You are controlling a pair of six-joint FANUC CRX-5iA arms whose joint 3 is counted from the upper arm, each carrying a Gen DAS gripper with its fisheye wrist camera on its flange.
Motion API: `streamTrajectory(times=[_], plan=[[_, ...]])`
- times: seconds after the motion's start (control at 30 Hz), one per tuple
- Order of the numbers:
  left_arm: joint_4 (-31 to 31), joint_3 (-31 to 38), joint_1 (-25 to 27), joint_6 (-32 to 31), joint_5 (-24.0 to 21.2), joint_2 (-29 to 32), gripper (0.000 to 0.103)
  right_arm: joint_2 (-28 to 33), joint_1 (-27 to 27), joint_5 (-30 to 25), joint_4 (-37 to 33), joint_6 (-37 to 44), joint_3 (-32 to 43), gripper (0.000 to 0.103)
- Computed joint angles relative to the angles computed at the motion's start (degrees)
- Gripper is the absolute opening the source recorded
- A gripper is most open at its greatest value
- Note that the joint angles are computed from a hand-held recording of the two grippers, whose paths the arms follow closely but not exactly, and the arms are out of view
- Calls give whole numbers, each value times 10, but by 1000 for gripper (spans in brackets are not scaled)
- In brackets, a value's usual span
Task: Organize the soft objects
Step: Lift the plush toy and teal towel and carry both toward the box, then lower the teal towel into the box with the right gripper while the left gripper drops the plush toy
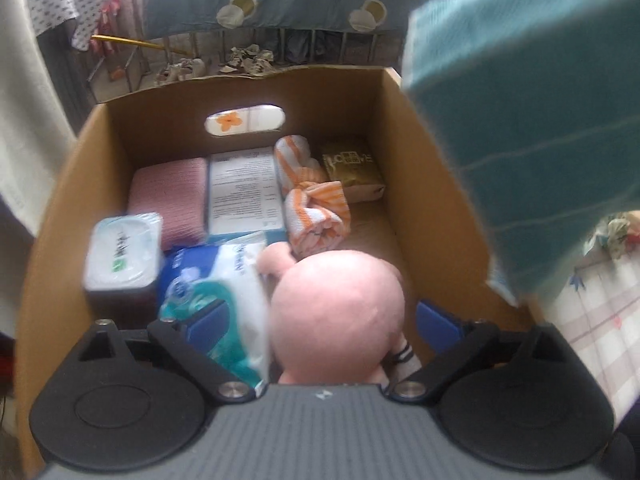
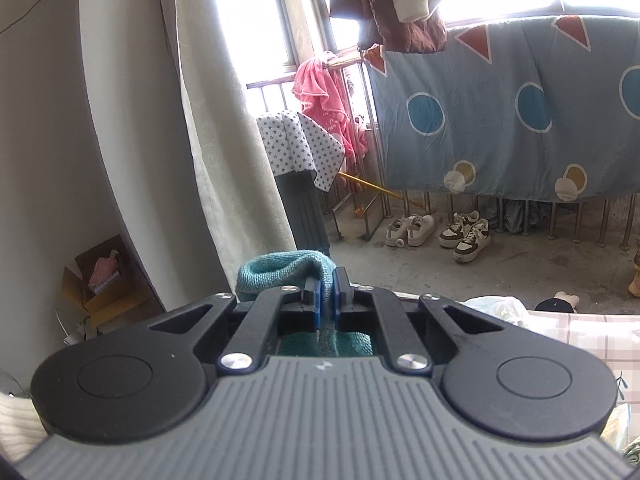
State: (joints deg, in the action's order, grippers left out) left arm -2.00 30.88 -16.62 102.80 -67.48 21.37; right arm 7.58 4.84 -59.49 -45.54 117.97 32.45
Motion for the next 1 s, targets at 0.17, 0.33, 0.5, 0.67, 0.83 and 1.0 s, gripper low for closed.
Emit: streamTrajectory(times=[0.17, 0.33, 0.5, 0.67, 0.83, 1.0], plan=[[17, -117, 35, 88, 44, -131, 97, 5, 7, -38, -11, 20, 12, 5], [-79, -181, 37, 199, 77, -257, 97, 10, 37, -86, -30, 24, 28, 5], [-132, -200, 32, 266, 50, -323, 97, 18, 151, -64, 79, -49, 7, 6], [-143, -206, 21, 278, 28, -342, 97, 73, 254, -92, 172, -121, 7, 11], [-102, -231, 42, 248, 42, -346, 97, 168, 295, -221, 202, -118, 80, 30], [-50, -245, 57, 185, 53, -328, 92, 149, 282, -237, 178, -72, 64, 70]])
